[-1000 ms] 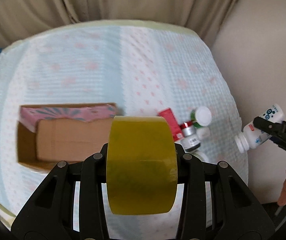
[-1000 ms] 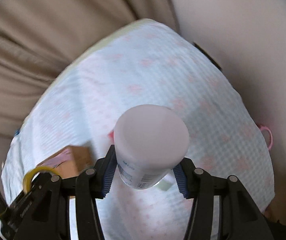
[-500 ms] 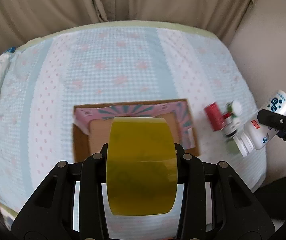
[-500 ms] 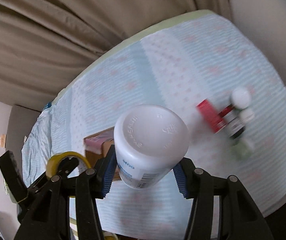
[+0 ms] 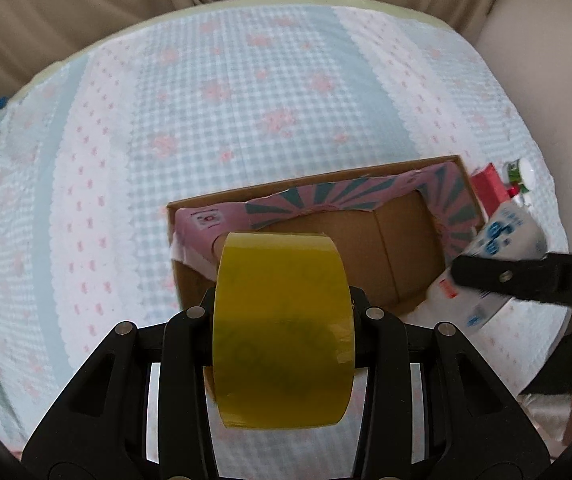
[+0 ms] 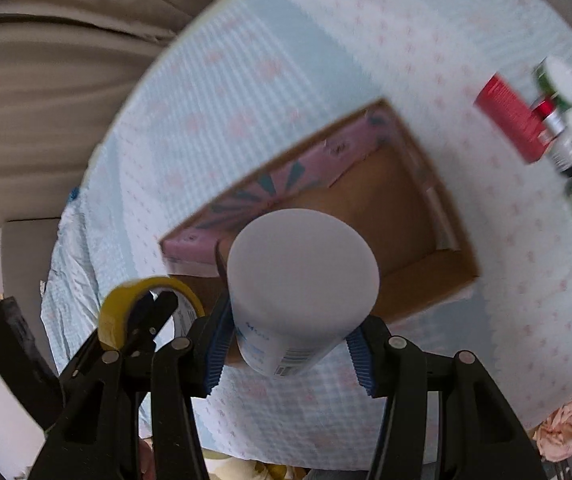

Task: Organize rigid objects
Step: 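Carry tape and pill bottle into the cardboard box and open both tools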

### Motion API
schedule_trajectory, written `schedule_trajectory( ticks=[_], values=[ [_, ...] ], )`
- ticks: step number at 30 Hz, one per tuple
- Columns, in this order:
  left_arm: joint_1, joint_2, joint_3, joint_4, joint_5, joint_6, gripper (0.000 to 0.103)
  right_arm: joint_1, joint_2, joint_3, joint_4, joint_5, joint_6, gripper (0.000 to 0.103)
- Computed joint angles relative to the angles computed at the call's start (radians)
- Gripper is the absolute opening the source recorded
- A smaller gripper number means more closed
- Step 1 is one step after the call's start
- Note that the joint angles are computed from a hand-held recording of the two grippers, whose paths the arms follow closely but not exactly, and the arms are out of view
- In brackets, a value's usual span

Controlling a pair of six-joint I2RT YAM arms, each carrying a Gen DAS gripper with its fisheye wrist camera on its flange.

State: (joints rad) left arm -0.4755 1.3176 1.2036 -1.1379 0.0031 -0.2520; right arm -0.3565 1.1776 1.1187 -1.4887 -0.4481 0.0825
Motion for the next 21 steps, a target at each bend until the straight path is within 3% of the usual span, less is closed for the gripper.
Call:
schedule_trajectory(
  ticks=[7,17,18,19,20,21],
  values=[
    [-0.001,0.107,-0.089,0.143,0.019,0.022,0.035,0.083,0.166,-0.151,0.218,0.006,0.089,0.048],
    [-0.043,0.239,-0.09,0.196,0.026,0.064,0.036,0.099,0.392,-0.176,0.347,0.025,0.094,0.046],
    [-0.043,0.251,-0.084,0.184,0.032,0.063,0.04,0.098,0.4,-0.175,0.361,0.036,0.109,0.048],
    [-0.039,0.262,-0.078,0.172,0.041,0.065,0.044,0.091,0.398,-0.178,0.379,0.045,0.126,0.059],
    [-0.04,0.269,-0.08,0.166,0.05,0.063,0.07,0.085,0.391,-0.178,0.387,0.064,0.141,0.07],
    [-0.051,0.262,-0.089,0.169,0.027,0.054,0.101,0.076,0.386,-0.175,0.381,0.091,0.141,0.1]
  ],
)
